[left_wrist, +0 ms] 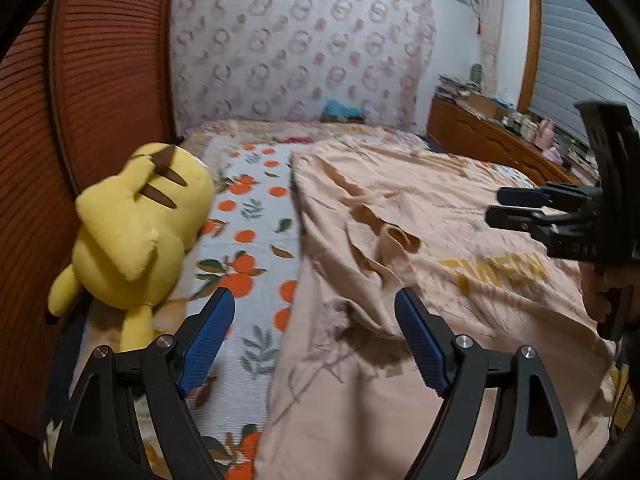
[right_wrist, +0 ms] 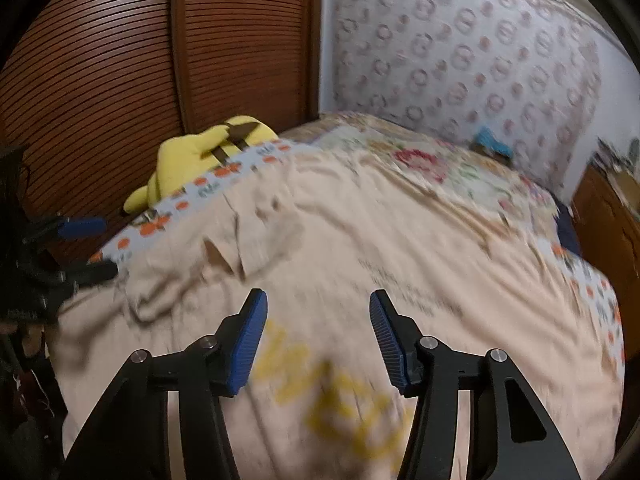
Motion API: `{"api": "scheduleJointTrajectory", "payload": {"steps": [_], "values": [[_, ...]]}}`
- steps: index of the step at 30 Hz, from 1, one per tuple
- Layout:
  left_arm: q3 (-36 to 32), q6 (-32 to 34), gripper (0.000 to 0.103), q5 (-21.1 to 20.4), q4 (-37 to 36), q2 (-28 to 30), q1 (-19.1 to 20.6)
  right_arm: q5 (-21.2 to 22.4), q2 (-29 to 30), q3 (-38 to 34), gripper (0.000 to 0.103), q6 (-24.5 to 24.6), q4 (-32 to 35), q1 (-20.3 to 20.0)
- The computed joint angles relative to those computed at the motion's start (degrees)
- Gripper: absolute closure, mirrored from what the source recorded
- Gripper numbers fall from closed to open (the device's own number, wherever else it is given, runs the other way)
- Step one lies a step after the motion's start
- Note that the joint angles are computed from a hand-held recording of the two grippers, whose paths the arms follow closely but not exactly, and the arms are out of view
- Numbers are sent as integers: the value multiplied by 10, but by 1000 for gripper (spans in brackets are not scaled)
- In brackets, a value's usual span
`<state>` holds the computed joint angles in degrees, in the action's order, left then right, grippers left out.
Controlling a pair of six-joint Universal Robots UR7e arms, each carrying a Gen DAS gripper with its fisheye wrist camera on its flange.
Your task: Fold small clothes
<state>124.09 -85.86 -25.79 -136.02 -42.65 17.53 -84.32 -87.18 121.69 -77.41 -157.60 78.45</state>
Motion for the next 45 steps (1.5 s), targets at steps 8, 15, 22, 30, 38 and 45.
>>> {"api": "scheduleJointTrajectory", "payload": {"steps": [8,15,22,30,38,45], "values": [[16,-44,20,7,8,-13,-5,-54,89,-19,59,15,4,57],[16,-48,20,7,12,-12,-6,-121,147,-39,79,22,-22,84],[16,-36,20,7,-1,-10,-5,-69,111,-36,102,29,-23,66],[-1,-37,20,1,20,-3,0,-63,92,-23,100,41,-95,36],[-15,16,20,4,-23,14,10,-92,105,-21,47,20,-107,27],[-31,54,20,2,-43,27,20,-113,116,-49,46,33,-92,23]]}}
